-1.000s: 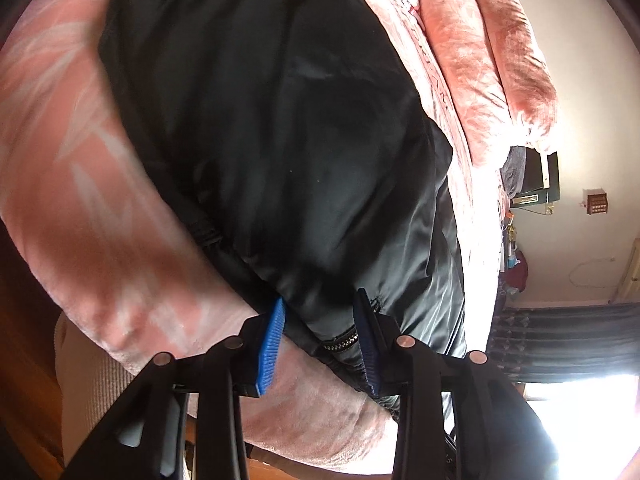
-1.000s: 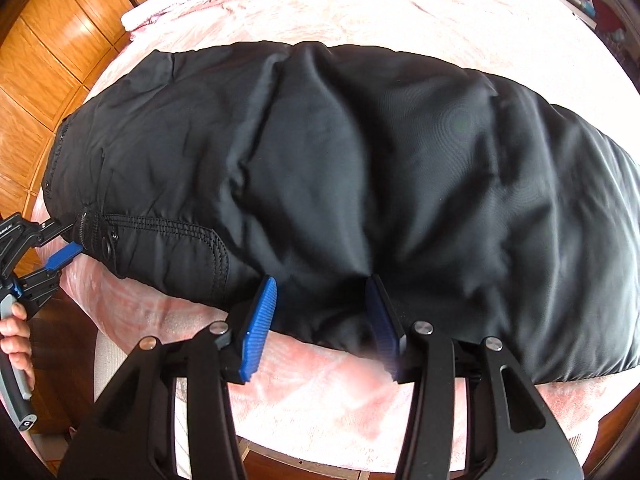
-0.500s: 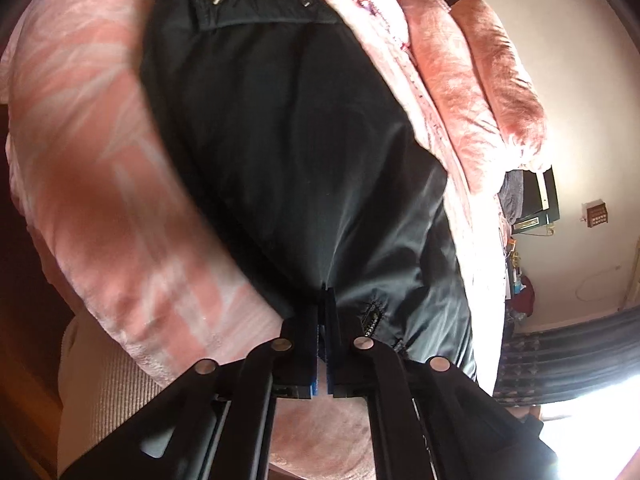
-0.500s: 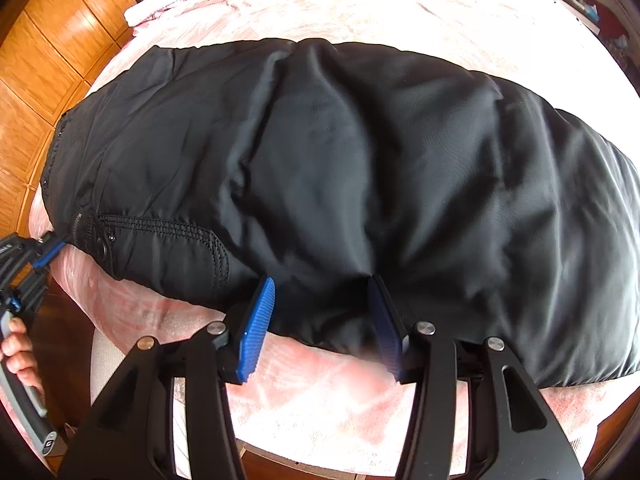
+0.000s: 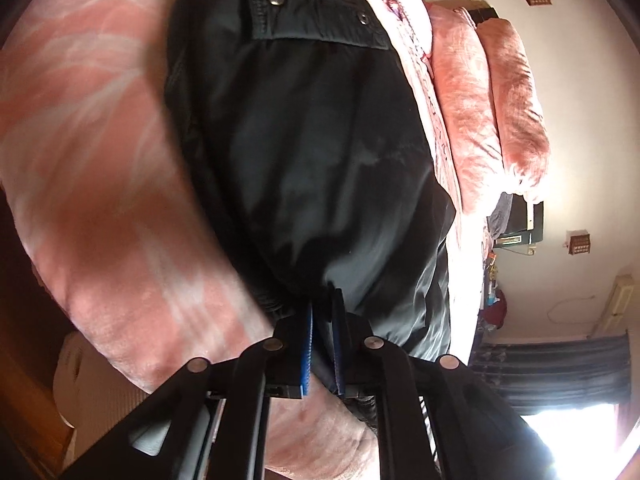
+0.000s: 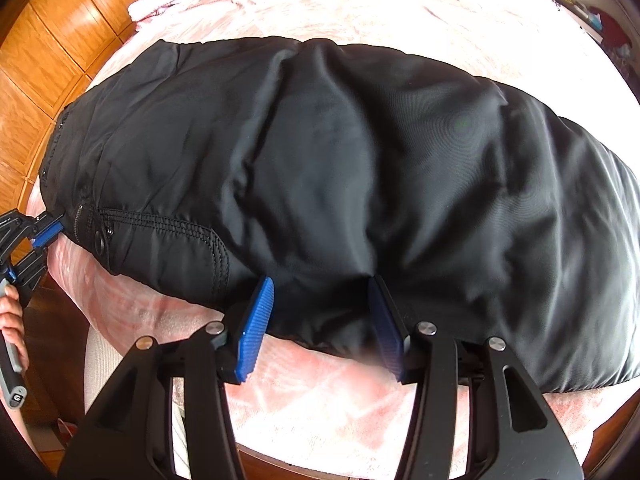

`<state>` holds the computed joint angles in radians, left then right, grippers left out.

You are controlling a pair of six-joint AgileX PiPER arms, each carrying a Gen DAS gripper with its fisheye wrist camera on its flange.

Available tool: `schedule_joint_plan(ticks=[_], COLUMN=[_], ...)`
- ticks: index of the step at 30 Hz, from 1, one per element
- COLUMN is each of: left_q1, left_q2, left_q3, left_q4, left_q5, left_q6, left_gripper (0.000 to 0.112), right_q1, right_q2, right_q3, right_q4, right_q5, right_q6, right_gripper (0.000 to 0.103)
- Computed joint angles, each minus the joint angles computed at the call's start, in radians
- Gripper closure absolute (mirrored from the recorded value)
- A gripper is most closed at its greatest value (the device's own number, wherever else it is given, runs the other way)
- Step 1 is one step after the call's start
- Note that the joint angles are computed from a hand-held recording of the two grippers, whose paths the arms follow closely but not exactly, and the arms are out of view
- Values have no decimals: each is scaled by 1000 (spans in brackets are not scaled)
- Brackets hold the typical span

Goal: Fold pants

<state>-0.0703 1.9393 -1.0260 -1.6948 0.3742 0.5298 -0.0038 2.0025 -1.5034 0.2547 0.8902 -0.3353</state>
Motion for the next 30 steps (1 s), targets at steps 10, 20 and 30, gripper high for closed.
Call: schedule_joint_plan(ticks=[10, 20, 30], left_q1=[75, 108, 129], left_q2=[-154, -90, -58], left_q3=[110, 64, -9], left_q4=[262, 237, 387], left_q5=[-114, -59, -38], left_q6=[-221, -181, -329], left_gripper=[83, 82, 82], right_q1=[23, 67, 117], right_q2=[7, -6, 16], right_q3=[-11, -15, -46], right_q4=[-31, -62, -103], right_q5=[-6, -9, -8], right_q6=[31, 70, 128], right_gripper=[49, 49, 48])
